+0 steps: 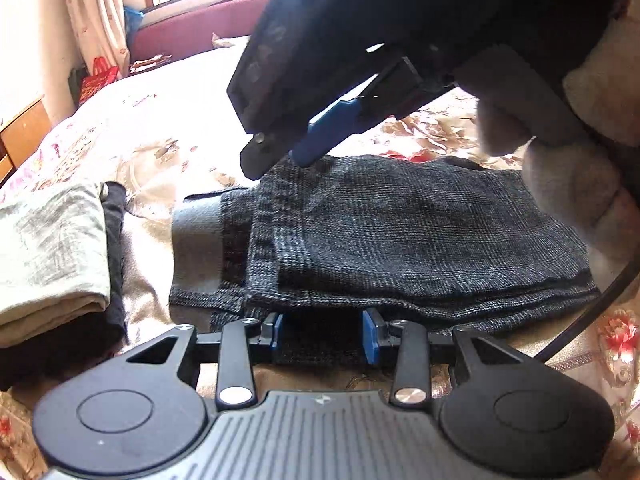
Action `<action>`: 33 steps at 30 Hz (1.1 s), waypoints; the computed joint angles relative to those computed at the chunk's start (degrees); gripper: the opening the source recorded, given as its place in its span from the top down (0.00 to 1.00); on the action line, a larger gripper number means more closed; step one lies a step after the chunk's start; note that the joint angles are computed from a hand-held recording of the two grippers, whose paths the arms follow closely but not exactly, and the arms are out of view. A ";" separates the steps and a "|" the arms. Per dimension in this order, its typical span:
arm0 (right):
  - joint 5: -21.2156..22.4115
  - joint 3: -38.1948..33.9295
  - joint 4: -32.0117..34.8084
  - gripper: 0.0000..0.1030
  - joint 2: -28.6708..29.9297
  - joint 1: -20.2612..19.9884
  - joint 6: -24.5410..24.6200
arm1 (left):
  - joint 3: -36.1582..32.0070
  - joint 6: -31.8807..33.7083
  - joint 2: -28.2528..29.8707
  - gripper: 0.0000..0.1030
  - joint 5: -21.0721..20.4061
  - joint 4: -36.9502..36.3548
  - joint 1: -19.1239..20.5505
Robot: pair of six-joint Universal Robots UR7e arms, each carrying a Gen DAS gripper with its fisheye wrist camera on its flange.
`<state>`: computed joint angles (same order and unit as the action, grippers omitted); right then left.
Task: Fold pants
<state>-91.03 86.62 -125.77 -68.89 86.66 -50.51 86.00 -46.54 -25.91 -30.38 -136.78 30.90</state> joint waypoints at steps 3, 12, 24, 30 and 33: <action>-0.71 -0.74 -2.37 0.70 0.87 -0.15 -0.40 | 1.84 -8.47 -2.05 0.49 0.03 4.68 -0.75; -1.81 -12.68 4.58 0.57 9.05 -0.87 -15.42 | 2.20 -1.86 -2.65 0.48 2.75 -1.39 -0.09; -9.23 -37.92 35.88 0.93 22.07 1.85 -20.70 | 3.36 -6.97 -3.69 0.42 1.71 -2.85 -0.12; -9.89 -37.20 34.73 0.89 21.74 2.51 -24.16 | 0.92 -3.94 -1.34 0.42 1.48 -7.28 0.30; -8.26 -40.23 36.09 0.81 23.04 1.99 -23.07 | -0.93 -3.23 -0.01 0.42 0.96 -7.52 0.72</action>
<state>-99.29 46.40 -89.68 -45.85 88.65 -73.58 85.07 -49.77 -25.92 -29.42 -144.30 31.62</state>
